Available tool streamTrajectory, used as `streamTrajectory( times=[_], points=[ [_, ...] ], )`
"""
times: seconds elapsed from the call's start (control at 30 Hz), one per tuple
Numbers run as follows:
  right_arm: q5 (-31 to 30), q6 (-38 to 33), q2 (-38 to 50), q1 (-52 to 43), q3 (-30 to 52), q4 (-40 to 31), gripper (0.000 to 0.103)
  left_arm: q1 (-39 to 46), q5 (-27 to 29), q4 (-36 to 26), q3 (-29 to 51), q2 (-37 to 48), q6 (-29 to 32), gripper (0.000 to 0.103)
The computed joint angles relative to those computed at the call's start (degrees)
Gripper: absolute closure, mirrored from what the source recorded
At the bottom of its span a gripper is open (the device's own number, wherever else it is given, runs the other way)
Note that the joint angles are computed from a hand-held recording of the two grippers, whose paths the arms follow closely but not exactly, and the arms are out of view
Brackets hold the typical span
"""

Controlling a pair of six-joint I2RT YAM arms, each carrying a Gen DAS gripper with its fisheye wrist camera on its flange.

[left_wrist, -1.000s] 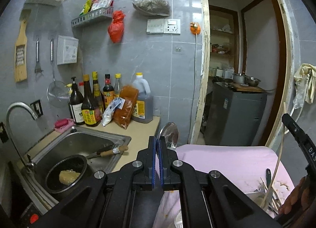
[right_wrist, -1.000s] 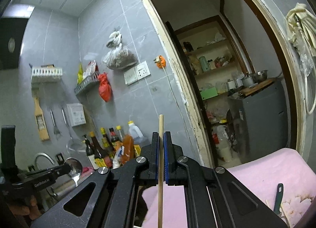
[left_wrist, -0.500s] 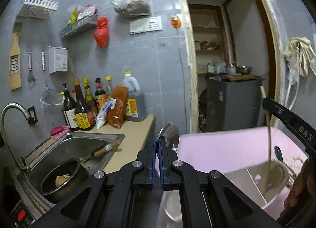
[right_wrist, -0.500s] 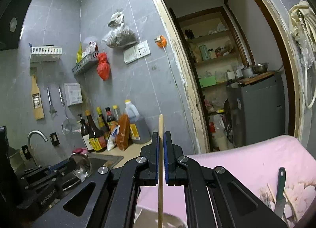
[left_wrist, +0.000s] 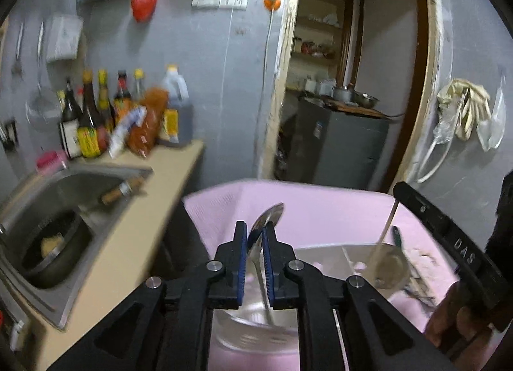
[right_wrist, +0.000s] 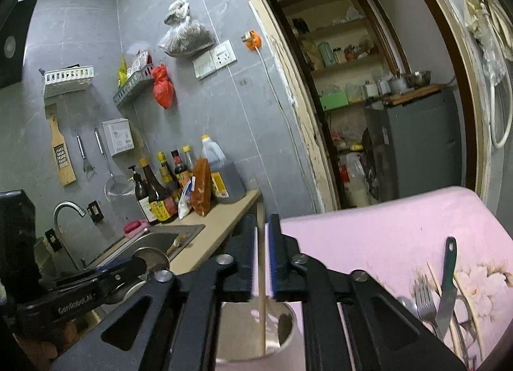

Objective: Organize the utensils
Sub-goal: 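Drop the chopstick from the right tool while the left tool drops the spoon into the holder, then move both open tools back over the utensil pile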

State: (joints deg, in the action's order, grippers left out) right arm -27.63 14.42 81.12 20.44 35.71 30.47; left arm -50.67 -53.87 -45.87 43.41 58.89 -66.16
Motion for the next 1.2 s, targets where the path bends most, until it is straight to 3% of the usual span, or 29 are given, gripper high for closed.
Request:
streamTrajectory(
  times=[0.07,0.2,0.27,0.33,0.4,0.57,0.63,0.7,0.83,0.93,1.2],
  points=[
    [-1.51,0.04,-0.7,-1.09,0.22,-1.99,0.078,0.52,1.84,-0.95,0.67,0.43,-1.92,0.093],
    [-4.69,-1.5,-4.05,-4.49,0.69,-7.23,0.077,-0.95,2.89,-4.83,3.27,2.38,-7.25,0.09],
    [-6.38,-2.33,-5.76,-6.65,1.14,-9.68,0.071,-2.53,1.91,-7.02,5.08,3.66,-10.34,0.087],
    [-8.37,-3.07,-7.01,-9.13,1.86,-11.74,0.058,-4.46,-0.55,-9.88,7.62,5.75,-13.2,0.072],
    [-11.22,-4.6,-7.81,-12.33,3.1,-14.47,0.055,-6.53,-3.44,-14.24,11.03,8.89,-17.9,0.059],
    [-16.24,-7.47,-9.2,-19.69,5.86,-19.4,0.037,-9.14,-7.04,-19.51,18.69,15.0,-22.25,0.054],
    [-17.98,-8.53,-9.58,-22.65,6.86,-20.67,0.026,-10.16,-8.63,-21.4,22.46,18.18,-23.5,0.04],
    [-19.91,-10.06,-9.56,-25.88,7.83,-21.64,0.021,-11.32,-10.78,-23.51,26.75,22.08,-24.97,0.034],
    [-22.29,-13.03,-8.85,-31.75,9.76,-22.72,0.007,-12.28,-13.56,-25.69,33.83,28.61,-25.52,0.015],
    [-23.57,-15.26,-7.87,-35.95,11.05,-22.63,0.003,-12.93,-15.99,-25.99,38.44,33.61,-25.75,0.006],
    [-24.67,-23.52,-4.27,-43.89,13.83,-22.24,0.001,-12.77,-18.31,-20.94,48.17,44.51,-18.78,0.002]
  ],
)
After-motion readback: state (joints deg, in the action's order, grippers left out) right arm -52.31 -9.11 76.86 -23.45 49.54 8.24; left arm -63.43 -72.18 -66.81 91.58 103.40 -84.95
